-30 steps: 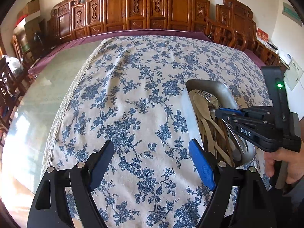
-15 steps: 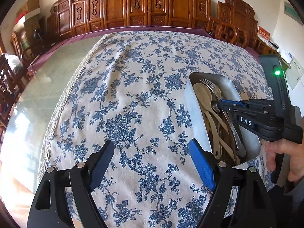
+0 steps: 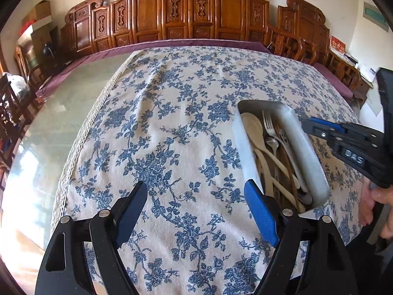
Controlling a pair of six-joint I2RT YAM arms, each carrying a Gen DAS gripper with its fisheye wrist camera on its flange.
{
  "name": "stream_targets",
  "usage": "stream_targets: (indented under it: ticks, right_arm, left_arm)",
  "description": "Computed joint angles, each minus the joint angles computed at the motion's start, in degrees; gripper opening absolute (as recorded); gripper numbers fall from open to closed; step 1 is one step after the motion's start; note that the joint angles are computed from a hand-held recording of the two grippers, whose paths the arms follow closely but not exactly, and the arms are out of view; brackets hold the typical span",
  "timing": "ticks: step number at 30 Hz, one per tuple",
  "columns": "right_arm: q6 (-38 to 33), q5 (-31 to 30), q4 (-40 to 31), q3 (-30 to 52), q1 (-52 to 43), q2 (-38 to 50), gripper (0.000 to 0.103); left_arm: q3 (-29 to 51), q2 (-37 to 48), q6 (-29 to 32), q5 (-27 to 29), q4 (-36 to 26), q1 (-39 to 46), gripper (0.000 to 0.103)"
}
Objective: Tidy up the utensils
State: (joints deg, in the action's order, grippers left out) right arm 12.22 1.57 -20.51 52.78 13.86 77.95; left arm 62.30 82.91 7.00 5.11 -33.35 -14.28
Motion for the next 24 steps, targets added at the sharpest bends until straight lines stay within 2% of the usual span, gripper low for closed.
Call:
stream_targets:
  ticks: [2,4,6,11,12,15,24]
  right_arm:
    - [0.0,0.3,-1.1,-1.2,-0.6,-3.1,0.033]
    - [0.2,1.6,-2.2,-2.4,-0.8,-6.4,0.044]
    - [0.6,3.7,-4.1,-3.3,-0.7,-9.9,0.058]
    - [1.5,7.7,-9.5,-5.3,-0.4,-19.2,0.073]
    - [1.6,8.0,-10.4,-5.4,-0.5,-20.4,0.084]
    - [2.4,9.3,-14.0,-6.2,-0.6,-26.3,0.100]
    - [4.2,13.2,-29.3,-4.2,-2.6,-39.6,0.100]
  left_arm:
    - [0.0,-0.9,-0.3,0.0,-0.1,-0.7,0.077]
    - [-0.1,-1.9,-0.6,-0.3,-0.1,-1.7,0.079]
    - [-0.7,-3.9,-1.1,-1.6,0.4,-3.4,0.084]
    - [-1.2,-8.2,-3.0,-2.8,-0.5,-7.2,0.095]
    - [-1.0,-8.8,-3.4,-3.4,-1.2,-8.3,0.095]
    - [0.1,-9.8,-4.8,-5.9,-3.8,-11.5,0.095]
    - [0.7,-14.5,-12.0,-12.8,-9.2,-22.4,0.095]
